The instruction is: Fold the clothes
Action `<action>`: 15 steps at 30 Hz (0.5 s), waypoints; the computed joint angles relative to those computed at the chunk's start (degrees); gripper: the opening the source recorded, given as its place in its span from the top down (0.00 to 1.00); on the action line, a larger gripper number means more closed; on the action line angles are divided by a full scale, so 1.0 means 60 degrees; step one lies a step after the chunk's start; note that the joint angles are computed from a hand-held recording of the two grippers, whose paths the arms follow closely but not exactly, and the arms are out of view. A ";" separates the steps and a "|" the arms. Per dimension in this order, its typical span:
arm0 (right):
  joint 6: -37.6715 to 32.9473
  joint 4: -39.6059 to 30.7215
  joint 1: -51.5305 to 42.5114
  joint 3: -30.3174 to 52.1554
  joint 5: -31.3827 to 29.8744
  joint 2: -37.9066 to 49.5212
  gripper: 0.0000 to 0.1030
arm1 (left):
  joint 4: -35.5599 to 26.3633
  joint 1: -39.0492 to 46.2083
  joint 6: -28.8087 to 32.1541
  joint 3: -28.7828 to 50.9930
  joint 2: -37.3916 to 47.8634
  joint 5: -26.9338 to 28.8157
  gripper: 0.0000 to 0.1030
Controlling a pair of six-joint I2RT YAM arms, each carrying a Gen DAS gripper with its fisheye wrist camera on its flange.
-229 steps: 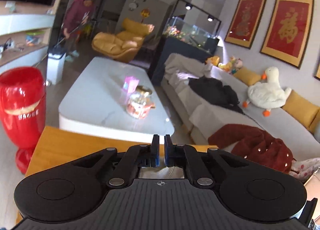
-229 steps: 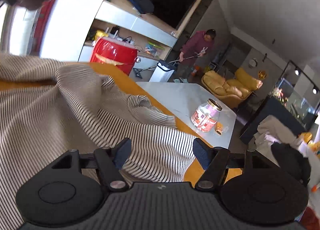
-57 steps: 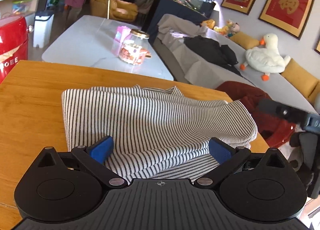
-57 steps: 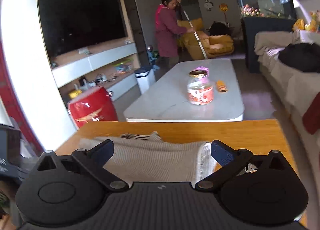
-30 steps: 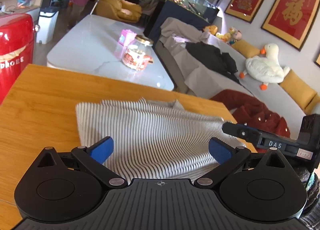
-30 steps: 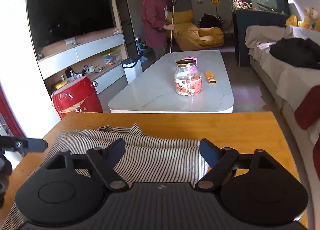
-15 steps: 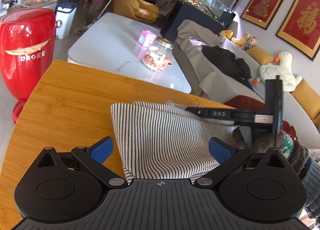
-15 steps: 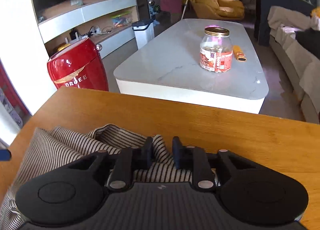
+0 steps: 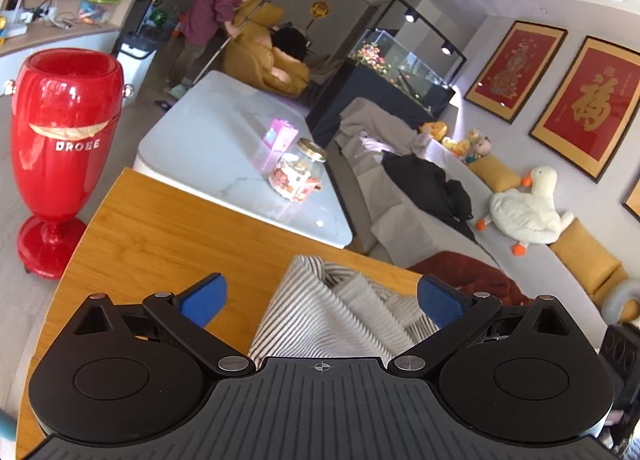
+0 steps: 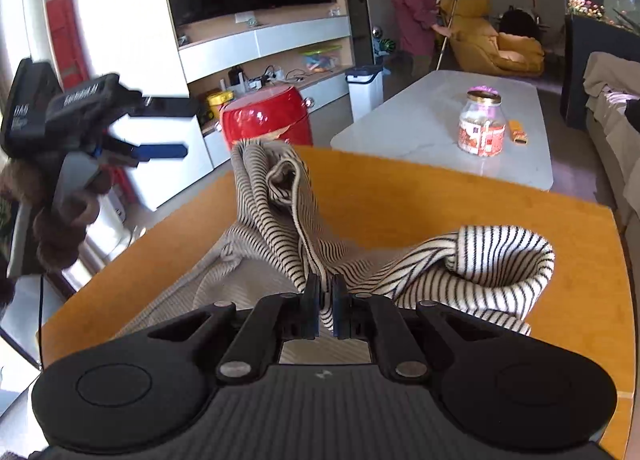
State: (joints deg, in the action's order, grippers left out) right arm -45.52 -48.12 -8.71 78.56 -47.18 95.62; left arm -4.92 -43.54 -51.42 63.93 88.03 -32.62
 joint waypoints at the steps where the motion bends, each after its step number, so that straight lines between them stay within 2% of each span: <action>1: -0.0312 -0.0108 -0.0126 -0.0435 0.0035 -0.0217 0.95 | -0.0058 -0.0113 0.0018 0.0099 0.0032 -0.0030 0.00; 6: -0.1385 -0.0091 -0.0541 -0.2031 0.0457 -0.0995 0.95 | -0.0792 -0.0652 -0.0084 0.0851 0.0826 -0.0048 0.00; 9: -0.2659 -0.1044 -0.1323 -0.1906 -0.0204 -0.1357 0.91 | -0.2014 -0.0820 -0.0354 0.1345 0.1480 0.0011 0.00; 11: -0.3117 -0.1677 -0.2014 -0.1471 -0.0869 -0.1420 0.73 | -0.2754 -0.0940 -0.0458 0.1570 0.1832 0.0082 0.00; 12: -0.3039 -0.1751 -0.2329 -0.1267 -0.1177 -0.1440 0.54 | -0.3036 -0.1017 -0.0441 0.1562 0.1904 0.0114 0.00; 13: -0.2822 -0.1717 -0.2589 -0.1091 -0.1393 -0.1426 0.41 | -0.3316 -0.1094 -0.0424 0.1560 0.1984 0.0147 0.00; 15: -0.2036 -0.1349 -0.2967 -0.0833 -0.1594 -0.1353 0.27 | -0.3872 -0.1248 -0.0394 0.1573 0.2166 0.0219 0.00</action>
